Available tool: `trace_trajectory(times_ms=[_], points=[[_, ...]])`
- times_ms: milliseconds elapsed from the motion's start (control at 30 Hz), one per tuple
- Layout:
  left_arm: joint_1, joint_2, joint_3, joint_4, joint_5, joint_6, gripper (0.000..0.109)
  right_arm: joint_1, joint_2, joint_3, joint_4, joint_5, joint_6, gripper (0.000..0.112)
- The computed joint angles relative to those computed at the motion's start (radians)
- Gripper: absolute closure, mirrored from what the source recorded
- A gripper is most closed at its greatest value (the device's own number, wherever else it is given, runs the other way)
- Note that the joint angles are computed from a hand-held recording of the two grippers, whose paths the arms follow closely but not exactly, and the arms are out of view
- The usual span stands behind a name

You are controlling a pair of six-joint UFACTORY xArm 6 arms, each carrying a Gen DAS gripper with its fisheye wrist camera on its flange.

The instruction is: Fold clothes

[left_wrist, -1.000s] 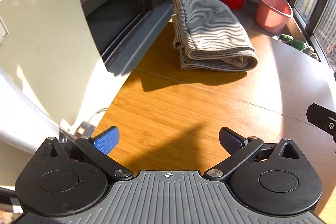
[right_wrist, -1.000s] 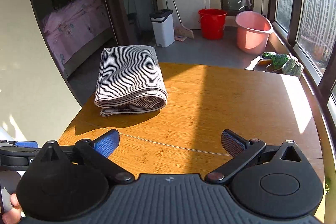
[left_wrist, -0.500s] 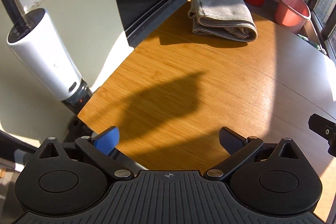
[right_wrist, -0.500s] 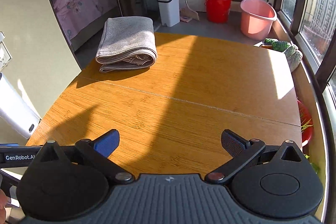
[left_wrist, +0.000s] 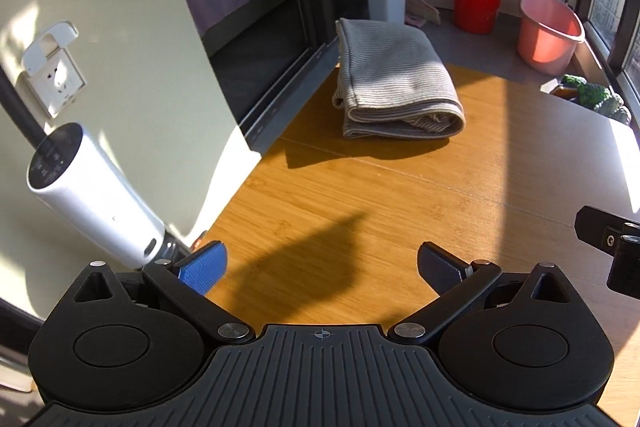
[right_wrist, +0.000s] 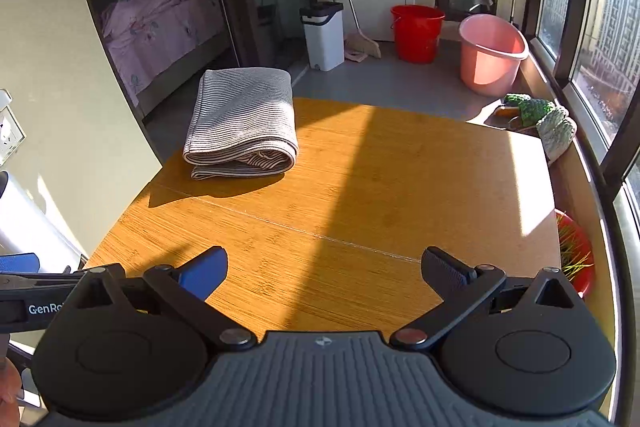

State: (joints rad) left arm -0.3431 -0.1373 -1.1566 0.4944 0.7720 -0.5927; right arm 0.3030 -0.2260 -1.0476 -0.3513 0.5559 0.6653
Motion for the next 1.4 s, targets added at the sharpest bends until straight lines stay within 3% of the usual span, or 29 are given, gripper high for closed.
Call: trace_trajectory(times_ms=[233,467,600,733,967,1400], points=[[0.01,0.065,-0.091,-0.123,0.013,0.068,0.006,-0.021,0.025,-0.048,-0.025,0.027,-0.019,0.009],[-0.002,0.093,-0.11,-0.095,0.021,0.066,0.006,-0.037,0.045,-0.049,0.011,0.028,-0.053,0.009],[0.003,0.1,-0.117,-0.141,0.037,0.088,0.006,-0.04,0.067,-0.075,0.072,0.063,-0.122,0.009],[0.009,0.101,-0.115,-0.171,0.042,0.096,0.006,-0.047,0.053,-0.058,0.152,0.031,-0.155,0.009],[0.005,0.103,-0.119,-0.188,0.042,0.119,0.006,-0.008,0.065,-0.077,-0.067,0.081,-0.084,0.009],[0.013,0.098,-0.108,-0.182,0.04,0.122,0.006,0.003,0.092,-0.1,-0.071,0.092,-0.109,0.009]])
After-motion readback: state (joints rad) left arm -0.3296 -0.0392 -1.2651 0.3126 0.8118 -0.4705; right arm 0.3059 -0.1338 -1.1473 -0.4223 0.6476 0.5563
